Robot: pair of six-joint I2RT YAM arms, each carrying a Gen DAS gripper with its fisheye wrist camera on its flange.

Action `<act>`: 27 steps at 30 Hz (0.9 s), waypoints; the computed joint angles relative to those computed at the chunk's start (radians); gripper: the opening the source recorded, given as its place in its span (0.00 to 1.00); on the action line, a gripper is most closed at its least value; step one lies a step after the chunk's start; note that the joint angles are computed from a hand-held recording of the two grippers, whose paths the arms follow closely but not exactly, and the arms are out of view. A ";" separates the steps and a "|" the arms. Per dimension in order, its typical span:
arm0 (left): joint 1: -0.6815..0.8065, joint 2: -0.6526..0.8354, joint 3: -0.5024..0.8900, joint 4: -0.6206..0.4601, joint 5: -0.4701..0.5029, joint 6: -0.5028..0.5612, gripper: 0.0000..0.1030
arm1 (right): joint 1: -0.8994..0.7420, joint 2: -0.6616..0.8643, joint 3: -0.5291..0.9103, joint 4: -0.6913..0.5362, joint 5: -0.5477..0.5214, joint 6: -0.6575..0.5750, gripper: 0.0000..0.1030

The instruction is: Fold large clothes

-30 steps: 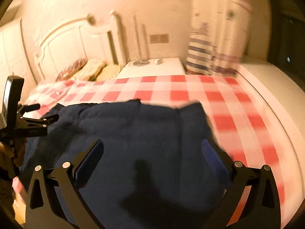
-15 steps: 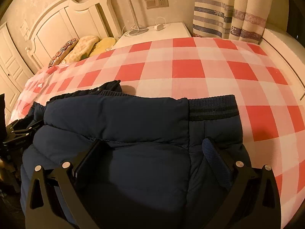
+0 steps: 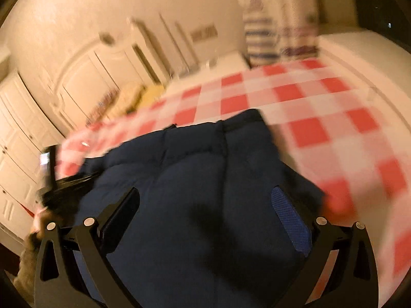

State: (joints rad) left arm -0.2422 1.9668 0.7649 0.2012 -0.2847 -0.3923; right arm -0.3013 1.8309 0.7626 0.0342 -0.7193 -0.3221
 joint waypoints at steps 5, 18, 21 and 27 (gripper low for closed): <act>-0.001 -0.002 -0.002 0.003 -0.002 0.000 0.98 | -0.419 -0.058 -0.103 -0.282 -0.182 -0.415 0.95; 0.005 -0.007 -0.007 0.009 0.002 0.005 0.98 | -0.539 0.203 -0.101 -0.471 -0.164 -0.622 0.82; 0.007 -0.005 -0.006 0.010 0.002 0.007 0.98 | -0.400 0.138 -0.190 -0.253 -0.174 -0.414 0.82; 0.008 -0.004 -0.005 0.008 -0.003 0.004 0.98 | -0.128 0.132 -0.298 0.320 -0.118 0.174 0.85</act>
State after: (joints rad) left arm -0.2341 1.9631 0.7601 0.2091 -0.2879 -0.3881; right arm -0.4294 1.9631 0.4649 0.3538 -0.8376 -0.1481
